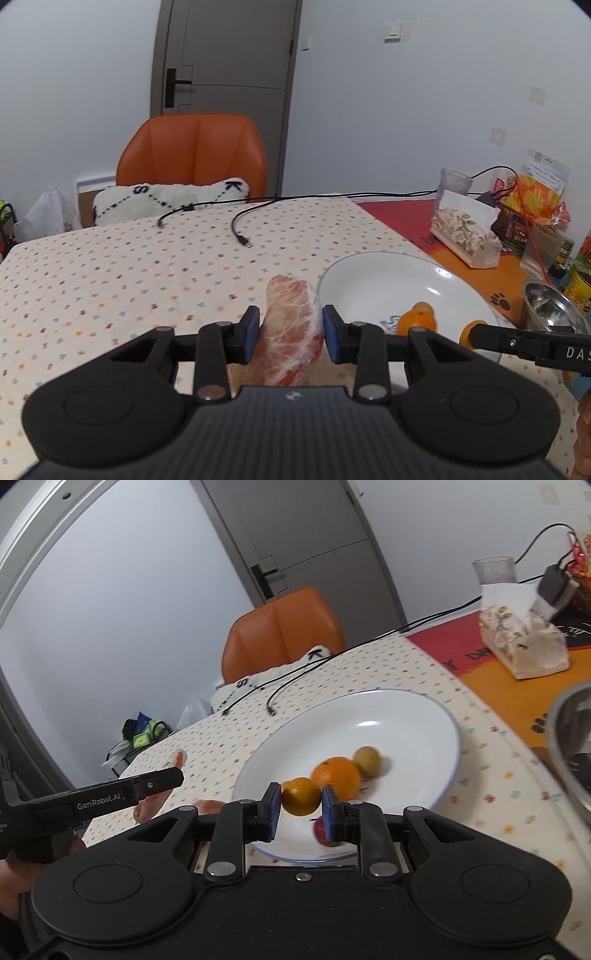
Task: Organize fruits
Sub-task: 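Carry the pomelo segment and yellow orange over the white plate and open both grippers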
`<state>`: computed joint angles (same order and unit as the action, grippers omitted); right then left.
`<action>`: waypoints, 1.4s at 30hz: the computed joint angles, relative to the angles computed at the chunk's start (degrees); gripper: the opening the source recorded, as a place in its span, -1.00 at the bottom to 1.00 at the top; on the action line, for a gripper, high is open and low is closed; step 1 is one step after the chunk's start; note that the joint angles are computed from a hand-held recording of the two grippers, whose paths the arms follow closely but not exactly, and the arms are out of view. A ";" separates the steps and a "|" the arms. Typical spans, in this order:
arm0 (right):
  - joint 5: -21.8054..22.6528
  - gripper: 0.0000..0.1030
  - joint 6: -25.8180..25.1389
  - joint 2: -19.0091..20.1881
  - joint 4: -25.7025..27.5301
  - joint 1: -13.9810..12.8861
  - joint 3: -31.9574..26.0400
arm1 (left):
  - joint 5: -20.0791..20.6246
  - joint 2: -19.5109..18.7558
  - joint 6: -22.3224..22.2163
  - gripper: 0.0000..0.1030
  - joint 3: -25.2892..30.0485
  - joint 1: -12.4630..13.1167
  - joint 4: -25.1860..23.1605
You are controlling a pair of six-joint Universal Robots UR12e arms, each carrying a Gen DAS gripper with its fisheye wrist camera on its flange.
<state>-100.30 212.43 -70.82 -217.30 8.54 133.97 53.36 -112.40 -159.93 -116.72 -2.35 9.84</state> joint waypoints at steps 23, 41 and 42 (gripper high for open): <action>-3.20 -0.44 2.71 0.59 -2.75 -2.05 2.16 | -0.28 -2.48 0.81 -0.32 3.42 -4.18 -1.36; 0.41 -0.43 2.01 1.25 -3.01 -3.02 1.99 | 3.18 -4.22 -1.52 0.04 4.97 -4.95 0.73; 0.49 -0.43 2.00 1.27 -2.97 -3.01 1.95 | 3.29 -4.13 -2.03 0.08 4.84 -4.69 0.81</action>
<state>-99.81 214.43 -69.55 -220.26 5.53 135.92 56.65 -116.53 -161.97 -111.88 -7.04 10.65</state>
